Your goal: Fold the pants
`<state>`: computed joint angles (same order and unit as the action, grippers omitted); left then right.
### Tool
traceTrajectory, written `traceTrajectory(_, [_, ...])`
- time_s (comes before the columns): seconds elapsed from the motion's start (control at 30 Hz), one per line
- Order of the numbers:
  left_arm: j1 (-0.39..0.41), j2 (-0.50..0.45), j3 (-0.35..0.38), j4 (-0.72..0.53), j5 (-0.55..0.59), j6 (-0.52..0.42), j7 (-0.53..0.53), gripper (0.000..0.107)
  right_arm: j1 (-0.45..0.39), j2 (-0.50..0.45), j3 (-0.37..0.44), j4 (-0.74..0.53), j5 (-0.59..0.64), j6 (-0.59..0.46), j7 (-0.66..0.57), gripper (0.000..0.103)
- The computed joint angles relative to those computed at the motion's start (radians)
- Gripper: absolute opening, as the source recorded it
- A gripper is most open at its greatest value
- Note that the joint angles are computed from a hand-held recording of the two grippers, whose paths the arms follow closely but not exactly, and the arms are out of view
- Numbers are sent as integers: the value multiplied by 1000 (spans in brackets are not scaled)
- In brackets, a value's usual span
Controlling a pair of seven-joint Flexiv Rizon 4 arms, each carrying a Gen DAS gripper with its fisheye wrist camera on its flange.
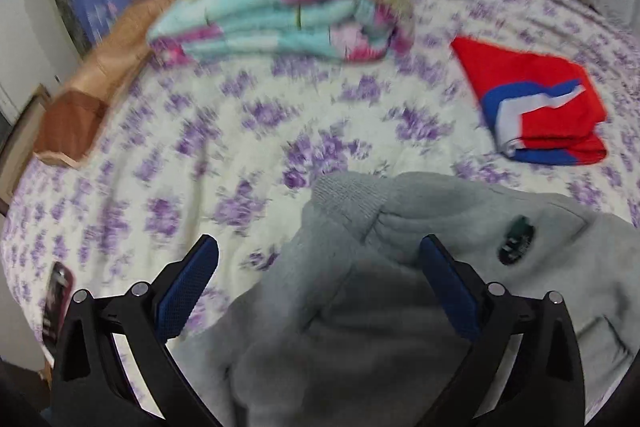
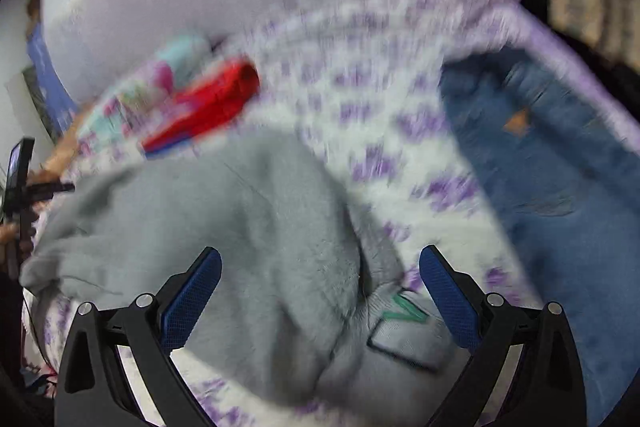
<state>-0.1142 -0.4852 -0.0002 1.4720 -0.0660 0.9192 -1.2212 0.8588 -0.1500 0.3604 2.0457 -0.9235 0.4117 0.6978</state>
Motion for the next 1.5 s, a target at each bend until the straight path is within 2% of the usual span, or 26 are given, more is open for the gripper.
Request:
traceTrajectory(0.03, [-10, -23, 7, -34, -5, -53, 5, 98, -21, -4, -7, 16, 6, 69, -21, 90])
traceTrajectory(0.1, [-14, -48, -13, -23, 12, -28, 31, 95, -27, -27, -12, 2, 32, 72, -90, 21])
traceTrajectory(0.13, [-21, -43, -13, 5, 25, 26, 39, 83, -30, -17, -18, 12, -3, 103, -95, 11])
traceTrajectory(0.17, [-15, -27, -31, 55, 17, 100, 72, 65, -29, -13, -10, 3, -26, 82, -100, 10])
traceTrajectory(0.23, [-3, -2, -57, 105, -16, 144, 125, 45, 15, -15, -10, -50, -44, -61, -174, 10])
traceTrajectory(0.27, [6, 14, -68, 135, -37, 177, 148, 40, 28, -14, -9, -74, -60, -117, -206, 10])
traceTrajectory(0.4, [34, 27, -94, 147, -135, 174, 201, 30, 58, -29, -22, -175, -129, -282, -387, 10])
traceTrajectory(0.53, [65, 68, -125, 183, -258, 263, 208, 29, 28, -8, -48, -207, -205, -309, -484, 10])
traceTrajectory(0.6, [63, 79, -117, 179, -289, 303, 184, 29, -2, -6, -66, -230, -247, -278, -523, 10])
traceTrajectory(0.67, [26, 49, -43, 105, -236, 291, 81, 31, -48, -21, -94, -258, -266, -213, -559, 15])
traceTrajectory(0.73, [-19, -19, 38, -21, -123, 160, -19, 42, -105, -65, -112, -304, -134, -121, -644, 69])
traceTrajectory(0.77, [-26, -46, 55, -65, -82, 107, -48, 48, -117, -86, -120, -316, -77, -124, -664, 87])
traceTrajectory(0.8, [-26, -71, 64, -99, -62, 52, -62, 49, -117, -104, -126, -317, -30, -161, -648, 87])
traceTrajectory(0.87, [22, -53, 23, -67, -87, 32, -61, 52, -128, -87, -121, -271, 16, -112, -580, 87])
traceTrajectory(0.93, [64, 18, -9, 33, -121, 112, -12, 61, -130, -43, -98, -189, 24, -37, -490, 87])
traceTrajectory(0.97, [76, 50, -12, 77, -126, 156, 6, 76, -121, -25, -83, -161, 32, -37, -454, 91])
traceTrajectory(1.0, [97, 99, -22, 145, -146, 219, 39, 83, -111, -3, -64, -122, 37, -31, -405, 99])
traceTrajectory(1.03, [113, 129, -31, 188, -170, 256, 68, 92, -106, 3, -53, -98, 36, -8, -366, 100])
traceTrajectory(1.1, [147, 207, -37, 297, -235, 301, 147, 92, -110, 5, -41, -46, 42, 96, -291, 100])
traceTrajectory(1.13, [155, 231, -23, 325, -223, 275, 152, 92, -123, 5, -44, -5, 26, 204, -238, 100])
traceTrajectory(1.17, [161, 252, -14, 357, -232, 253, 169, 92, -128, -6, -50, 19, -2, 286, -196, 97])
traceTrajectory(1.23, [164, 278, 13, 421, -220, 219, 183, 92, -146, -37, -73, 53, -68, 455, -170, 38])
traceTrajectory(1.27, [166, 281, 22, 435, -215, 207, 184, 92, -148, -50, -71, 47, -86, 477, -169, 13])
traceTrajectory(1.33, [174, 284, 30, 470, -230, 164, 181, 92, -96, -40, -79, 14, -131, 369, -164, 12])
traceTrajectory(1.4, [186, 289, 18, 500, -296, 150, 203, 92, -52, 15, -71, -2, -269, 270, -108, 11])
traceTrajectory(1.5, [185, 294, -2, 517, -374, 167, 245, 92, 20, 71, 1, -40, -371, 39, -139, 11])
